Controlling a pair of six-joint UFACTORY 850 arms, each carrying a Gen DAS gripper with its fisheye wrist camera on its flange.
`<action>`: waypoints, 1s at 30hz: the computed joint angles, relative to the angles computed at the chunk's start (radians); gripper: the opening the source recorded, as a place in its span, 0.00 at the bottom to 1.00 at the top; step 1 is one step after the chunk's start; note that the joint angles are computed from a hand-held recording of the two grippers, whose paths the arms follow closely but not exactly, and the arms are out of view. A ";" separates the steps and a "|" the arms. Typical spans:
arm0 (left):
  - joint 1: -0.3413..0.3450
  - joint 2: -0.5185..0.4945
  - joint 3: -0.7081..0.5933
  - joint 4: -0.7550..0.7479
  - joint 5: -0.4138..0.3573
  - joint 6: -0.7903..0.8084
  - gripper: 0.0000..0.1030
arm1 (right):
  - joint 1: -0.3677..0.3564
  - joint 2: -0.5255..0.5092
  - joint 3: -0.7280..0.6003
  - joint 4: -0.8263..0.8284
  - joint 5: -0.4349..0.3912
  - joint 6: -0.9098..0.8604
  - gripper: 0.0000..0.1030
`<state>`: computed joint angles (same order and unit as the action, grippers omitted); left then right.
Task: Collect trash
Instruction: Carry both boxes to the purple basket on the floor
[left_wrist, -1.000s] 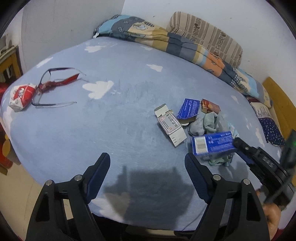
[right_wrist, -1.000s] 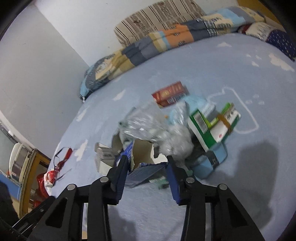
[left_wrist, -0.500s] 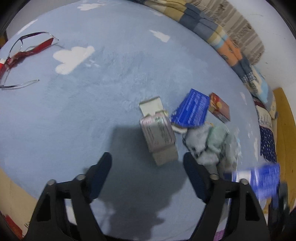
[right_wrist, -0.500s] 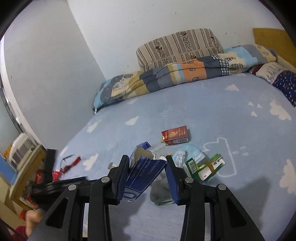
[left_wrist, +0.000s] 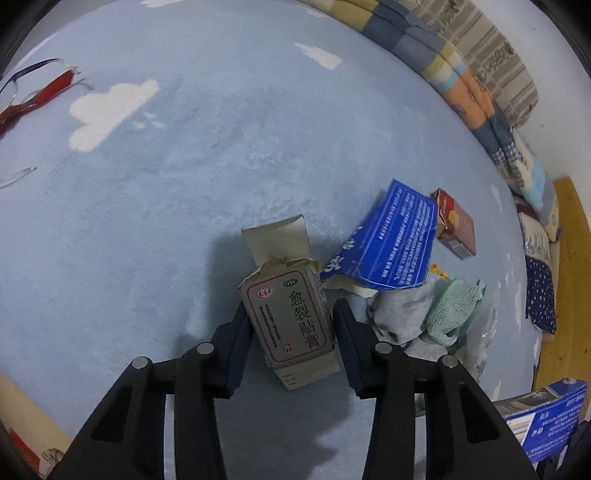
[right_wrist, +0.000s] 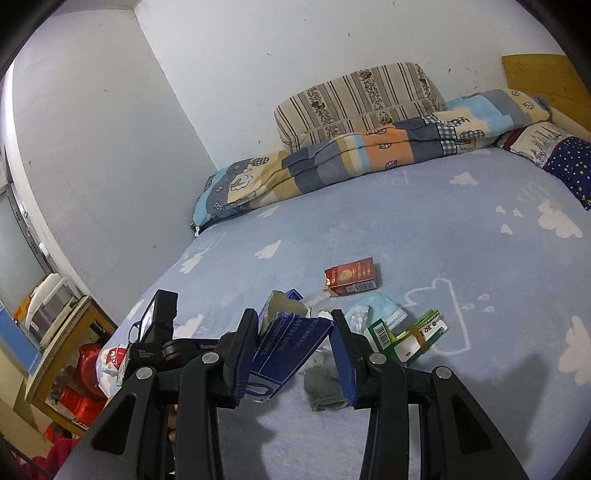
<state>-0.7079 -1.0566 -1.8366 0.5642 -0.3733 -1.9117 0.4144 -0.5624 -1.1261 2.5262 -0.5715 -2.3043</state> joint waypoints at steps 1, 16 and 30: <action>-0.002 0.013 0.022 0.029 0.015 -0.032 0.41 | 0.000 0.001 0.002 0.004 0.000 -0.004 0.41; -0.157 0.027 -0.079 0.504 -0.232 -0.089 0.41 | -0.014 0.024 0.030 0.162 0.013 -0.125 0.41; -0.179 -0.039 -0.200 0.513 -0.259 0.039 0.41 | -0.021 0.024 0.033 0.217 0.027 -0.159 0.41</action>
<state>-0.8871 -1.0957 -2.0362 1.0774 -0.6320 -1.8729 0.3938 -0.5382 -1.0935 2.7429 -0.5446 -2.4629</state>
